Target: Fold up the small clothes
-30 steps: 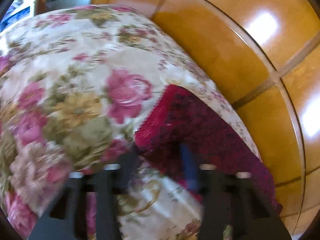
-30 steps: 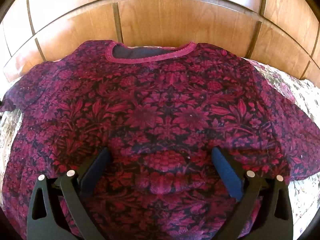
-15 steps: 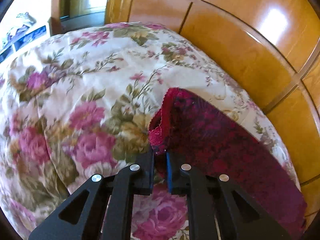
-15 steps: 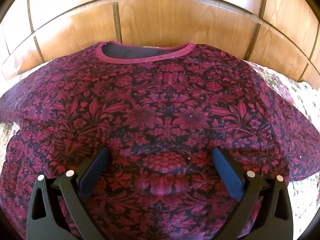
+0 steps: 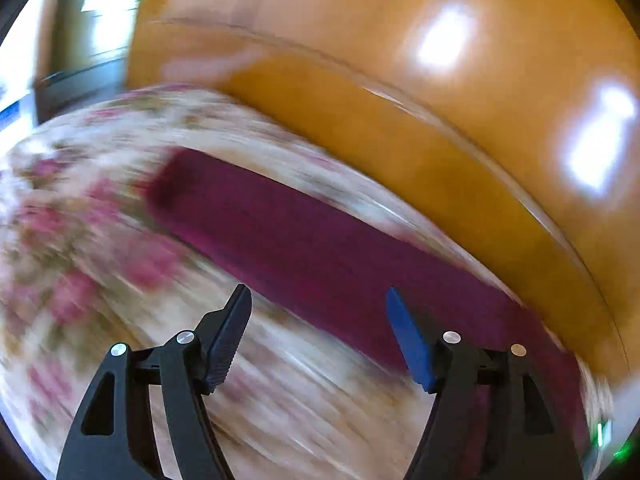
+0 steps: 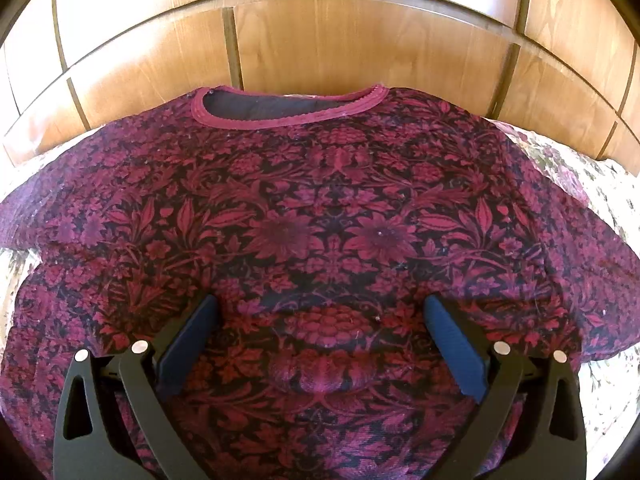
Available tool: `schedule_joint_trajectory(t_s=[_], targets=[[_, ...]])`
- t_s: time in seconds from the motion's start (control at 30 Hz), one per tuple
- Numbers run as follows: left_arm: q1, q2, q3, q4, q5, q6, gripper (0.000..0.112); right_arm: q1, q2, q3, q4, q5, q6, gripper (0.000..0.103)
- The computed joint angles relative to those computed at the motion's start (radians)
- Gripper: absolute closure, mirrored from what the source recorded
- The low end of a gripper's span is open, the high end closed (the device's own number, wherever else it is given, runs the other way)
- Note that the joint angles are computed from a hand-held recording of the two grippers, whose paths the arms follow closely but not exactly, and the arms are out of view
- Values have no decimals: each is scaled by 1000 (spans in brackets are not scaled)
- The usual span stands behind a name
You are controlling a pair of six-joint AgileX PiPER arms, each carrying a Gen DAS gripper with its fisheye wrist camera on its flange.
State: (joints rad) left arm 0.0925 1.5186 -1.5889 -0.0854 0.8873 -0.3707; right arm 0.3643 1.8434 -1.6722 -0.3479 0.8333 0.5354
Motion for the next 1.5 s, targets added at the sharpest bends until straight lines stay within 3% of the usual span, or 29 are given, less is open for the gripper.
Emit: schedule_joint_trajectory(t_s=[0.13, 0.2, 0.3, 0.43, 0.57, 0.67, 0.73, 0.77, 0.87, 0.9, 1.03, 1.2, 1.23, 1.3, 1.37, 1.5], targets=[[-273, -96, 151, -7, -50, 12, 44, -25, -17, -24, 60, 46, -39, 2], [-397, -119, 212, 25, -72, -20, 44, -61, -92, 39, 86, 13, -20, 2], [-510, -127, 274, 68, -85, -77, 44, -229, -268, 231, 295, -112, -61, 3], [-564, -132, 341, 153, -111, -140, 44, -517, -417, 412, 529, -156, -164, 11], [-552, -127, 378, 142, -160, -127, 41, -823, -395, 456, 761, -112, -297, 26], [-581, -113, 376, 202, -166, -158, 36, -959, -315, 417, 942, -76, -413, 34], [-607, -106, 365, 254, -151, -196, 35, -986, -263, 362, 945, -68, -410, 43], [-610, -105, 362, 260, -146, -201, 35, -986, -248, 341, 933, -66, -405, 51], [-593, -115, 373, 225, -155, -183, 35, -978, -207, 272, 830, -37, -365, 88], [-588, -122, 381, 213, -161, -180, 35, -973, -218, 278, 811, -44, -382, 91], [-585, -130, 393, 205, -167, -182, 35, -950, -317, 393, 724, -111, -407, 93], [-596, -118, 386, 230, -162, -190, 32, -963, -374, 507, 775, -170, -454, 92], [-597, -116, 385, 230, -162, -188, 31, -973, -365, 493, 798, -155, -462, 89], [-604, -114, 387, 244, -166, -194, 29, -1018, -355, 477, 876, -135, -495, 63], [-609, -113, 389, 253, -169, -199, 28, -1048, -358, 472, 878, -147, -483, 47], [-608, -110, 386, 247, -169, -192, 26, -1145, -298, 408, 939, -113, -488, 46]])
